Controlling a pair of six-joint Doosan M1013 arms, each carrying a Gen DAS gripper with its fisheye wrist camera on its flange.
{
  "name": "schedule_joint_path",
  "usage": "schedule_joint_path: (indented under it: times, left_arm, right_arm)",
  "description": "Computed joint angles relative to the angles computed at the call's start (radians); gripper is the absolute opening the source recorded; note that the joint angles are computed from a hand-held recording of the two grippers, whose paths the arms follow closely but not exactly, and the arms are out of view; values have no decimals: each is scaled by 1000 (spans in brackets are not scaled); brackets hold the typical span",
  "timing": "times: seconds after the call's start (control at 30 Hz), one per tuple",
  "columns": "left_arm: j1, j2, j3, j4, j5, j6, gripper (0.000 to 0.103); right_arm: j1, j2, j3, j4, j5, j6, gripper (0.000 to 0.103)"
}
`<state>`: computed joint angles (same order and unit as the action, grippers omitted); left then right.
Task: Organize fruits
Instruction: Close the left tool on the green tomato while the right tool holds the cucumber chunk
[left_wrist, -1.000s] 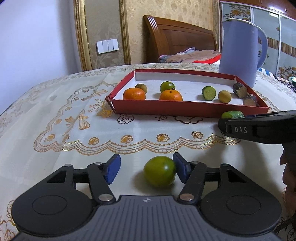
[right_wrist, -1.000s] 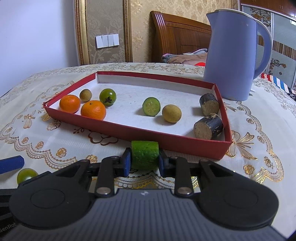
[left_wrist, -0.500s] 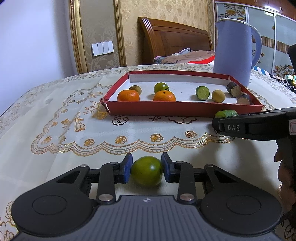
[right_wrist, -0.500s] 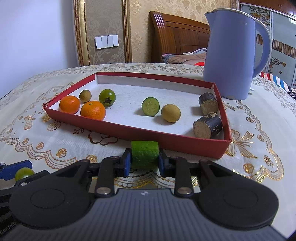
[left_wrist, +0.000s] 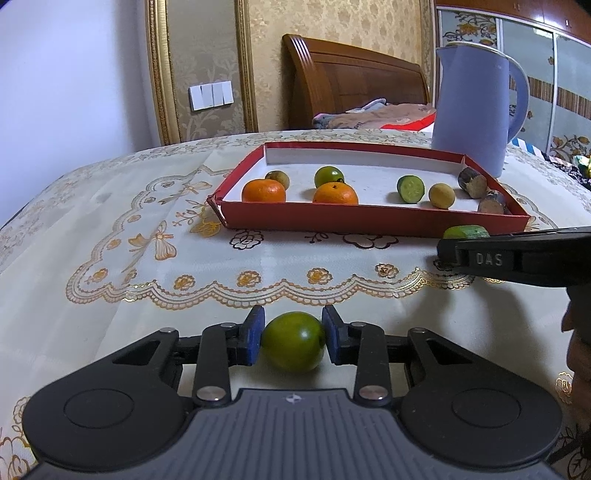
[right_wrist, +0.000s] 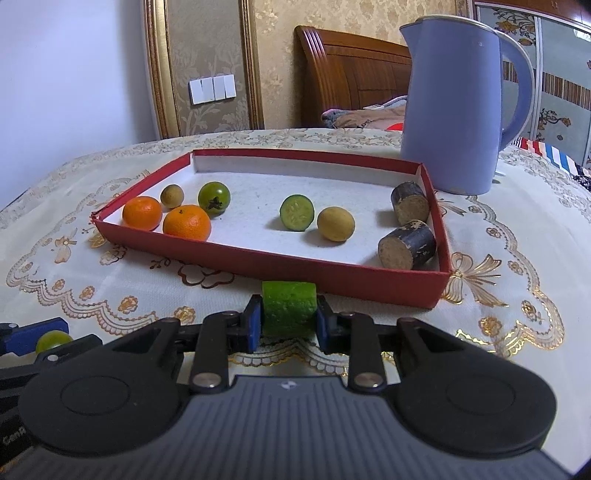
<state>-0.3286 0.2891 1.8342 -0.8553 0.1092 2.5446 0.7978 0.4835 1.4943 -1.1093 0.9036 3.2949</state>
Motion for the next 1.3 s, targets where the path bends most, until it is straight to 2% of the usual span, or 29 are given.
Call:
schedule_joint_path:
  times: [0.5, 1.3]
  left_arm:
    - [0, 0, 0, 71, -14, -92, 33]
    - [-3, 2, -1, 322, -41, -369, 33]
  right_arm:
    - [20, -40, 67, -108, 14, 165, 27]
    - [25, -41, 74, -149, 40, 221, 27]
